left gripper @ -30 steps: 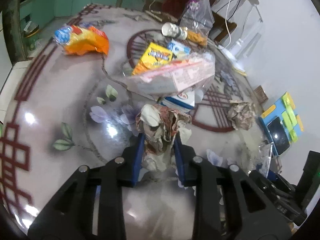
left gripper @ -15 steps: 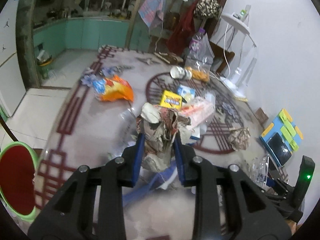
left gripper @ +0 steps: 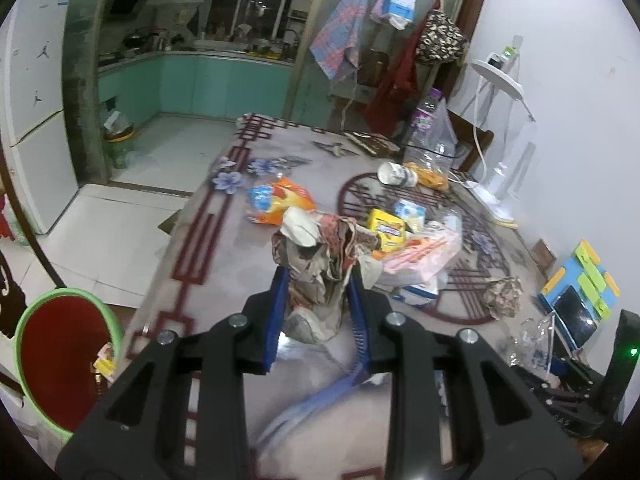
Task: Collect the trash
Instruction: 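Grasp the crumpled brown paper with the left tool, then carry the brown paper and clear bag toward the red bin with both tools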
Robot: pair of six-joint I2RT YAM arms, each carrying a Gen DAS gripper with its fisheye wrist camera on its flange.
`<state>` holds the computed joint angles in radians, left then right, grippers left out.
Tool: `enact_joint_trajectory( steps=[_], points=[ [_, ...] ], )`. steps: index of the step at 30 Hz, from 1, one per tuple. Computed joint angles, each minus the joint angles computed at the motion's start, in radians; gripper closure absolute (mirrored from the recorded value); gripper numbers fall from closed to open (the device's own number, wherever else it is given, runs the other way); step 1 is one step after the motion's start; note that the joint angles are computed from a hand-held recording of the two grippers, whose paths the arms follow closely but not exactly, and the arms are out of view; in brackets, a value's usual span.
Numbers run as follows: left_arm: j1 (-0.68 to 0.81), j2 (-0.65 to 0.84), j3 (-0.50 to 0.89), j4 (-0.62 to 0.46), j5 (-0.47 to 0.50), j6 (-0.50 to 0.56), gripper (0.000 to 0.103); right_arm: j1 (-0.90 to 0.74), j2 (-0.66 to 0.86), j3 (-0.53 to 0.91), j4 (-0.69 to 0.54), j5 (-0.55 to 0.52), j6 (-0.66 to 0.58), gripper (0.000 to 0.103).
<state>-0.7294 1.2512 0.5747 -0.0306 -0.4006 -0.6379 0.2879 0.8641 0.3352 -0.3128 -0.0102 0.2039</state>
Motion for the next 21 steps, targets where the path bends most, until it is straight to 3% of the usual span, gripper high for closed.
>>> enact_joint_trajectory(
  steps=[10, 21],
  points=[
    [0.076, -0.119, -0.06, -0.056, -0.02, -0.016, 0.074, 0.148, 0.091, 0.104, 0.081, 0.05, 0.054, 0.034],
    [0.186, -0.265, -0.131, -0.134, -0.016, 0.002, 0.074, 0.332, 0.301, 0.239, 0.195, 0.072, 0.112, 0.034]
  ],
)
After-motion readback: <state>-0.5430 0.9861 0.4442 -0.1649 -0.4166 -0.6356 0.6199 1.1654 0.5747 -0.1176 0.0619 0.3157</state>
